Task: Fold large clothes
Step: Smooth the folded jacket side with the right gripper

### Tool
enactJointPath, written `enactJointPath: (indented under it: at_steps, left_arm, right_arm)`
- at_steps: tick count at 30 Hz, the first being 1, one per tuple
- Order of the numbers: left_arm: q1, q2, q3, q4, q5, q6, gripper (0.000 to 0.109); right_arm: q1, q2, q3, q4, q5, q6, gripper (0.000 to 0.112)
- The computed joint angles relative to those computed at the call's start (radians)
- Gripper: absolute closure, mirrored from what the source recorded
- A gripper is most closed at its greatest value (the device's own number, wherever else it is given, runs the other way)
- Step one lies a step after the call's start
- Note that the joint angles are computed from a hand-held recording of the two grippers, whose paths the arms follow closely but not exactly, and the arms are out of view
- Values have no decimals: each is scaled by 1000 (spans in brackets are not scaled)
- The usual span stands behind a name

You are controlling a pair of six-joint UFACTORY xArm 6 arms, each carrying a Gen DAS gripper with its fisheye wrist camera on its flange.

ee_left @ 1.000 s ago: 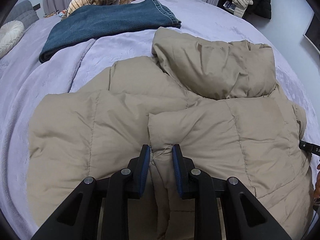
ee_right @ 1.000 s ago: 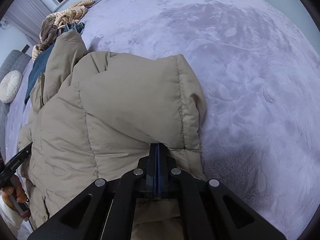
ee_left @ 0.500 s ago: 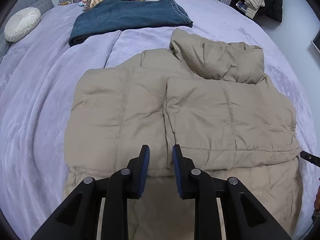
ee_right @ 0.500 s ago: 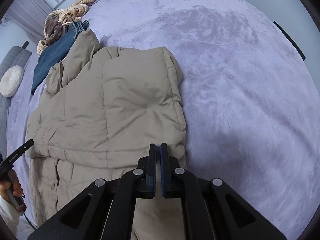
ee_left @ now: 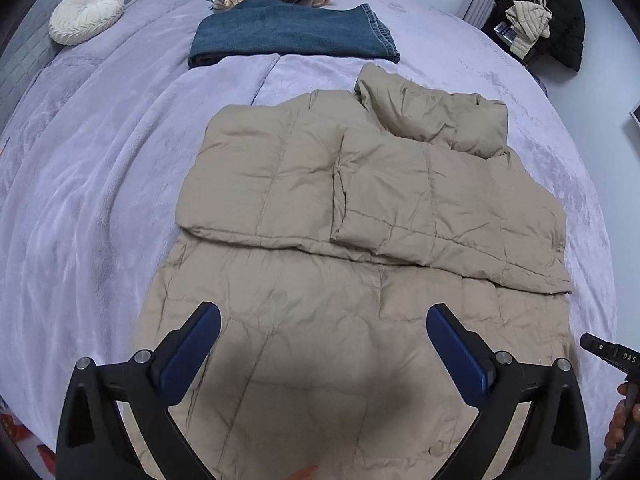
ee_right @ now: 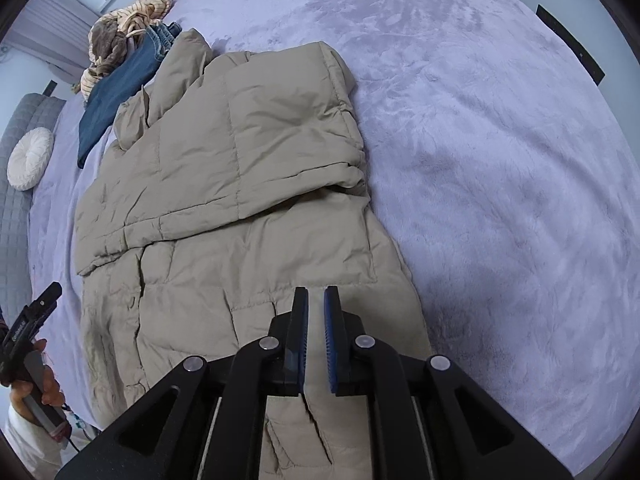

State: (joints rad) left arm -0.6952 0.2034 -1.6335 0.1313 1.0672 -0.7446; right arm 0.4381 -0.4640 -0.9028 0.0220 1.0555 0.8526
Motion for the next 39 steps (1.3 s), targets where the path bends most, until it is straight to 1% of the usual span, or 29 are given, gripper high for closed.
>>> enactJointPath:
  at_steps: [1, 2, 3, 5, 6, 7, 8, 9, 10, 12, 14, 15, 20, 27, 29, 33, 36, 39]
  left_arm:
    - [-4, -7, 5, -3, 9, -7, 6]
    - [-11, -14, 7, -3, 26, -14, 6]
    - [-18, -20, 8, 0, 42, -23, 6]
    - [-32, -39, 19, -3, 72, -37, 6]
    - [-40, -47, 24, -2, 88, -46, 6]
    - [-47, -55, 29, -4, 102, -54, 6]
    - [-53, -63, 35, -6, 113, -60, 6]
    - [-62, -72, 42, -5, 126, -67, 6]
    - [-67, -79, 46, -2, 140, -72, 6]
    - [-80, -99, 65, 2, 160, -90, 6]
    - [-87, -118, 87, -5, 172, -104, 6]
    - [-89, -126, 96, -10, 179, -108, 6]
    - [-98, -157, 126, -17, 205, -116, 6]
    - [-86, -240, 224, -34, 153, -100, 6]
    - [-76, -266, 263, -65, 135, -67, 6]
    - [-78, -317, 332, -64, 124, -43, 6]
    - [-73, -367, 402, -92, 106, -22, 6]
    - [-77, -406, 452, -101, 109, -4, 6]
  right_arm:
    - [3, -9, 0, 0, 7, 6, 84]
    - [6, -17, 1, 1, 11, 11, 78]
    - [9, -24, 1, 6, 15, 13, 69]
    - [18, -39, 0, 14, 21, 13, 67]
    - [24, -46, -1, 14, 27, 15, 61]
    - [30, -53, 1, 16, 30, 19, 51]
    - [36, -64, 8, 24, 26, 21, 46]
    - [39, -75, 18, 40, 18, 20, 38]
    - [41, -88, 32, 59, 5, 20, 36]
    - [49, -103, 52, 91, -6, 20, 36]
    - [60, -111, 66, 111, -5, 22, 30]
    - [68, -117, 73, 117, -7, 29, 29]
    - [103, -128, 98, 149, -22, 59, 29]
    - [166, -102, 92, 140, -57, 124, 27]
    - [191, -94, 85, 116, -62, 158, 27]
    - [244, -94, 85, 81, -80, 246, 27]
    - [290, -103, 99, 45, -89, 332, 27]
    - [340, -127, 125, 4, -100, 439, 26]
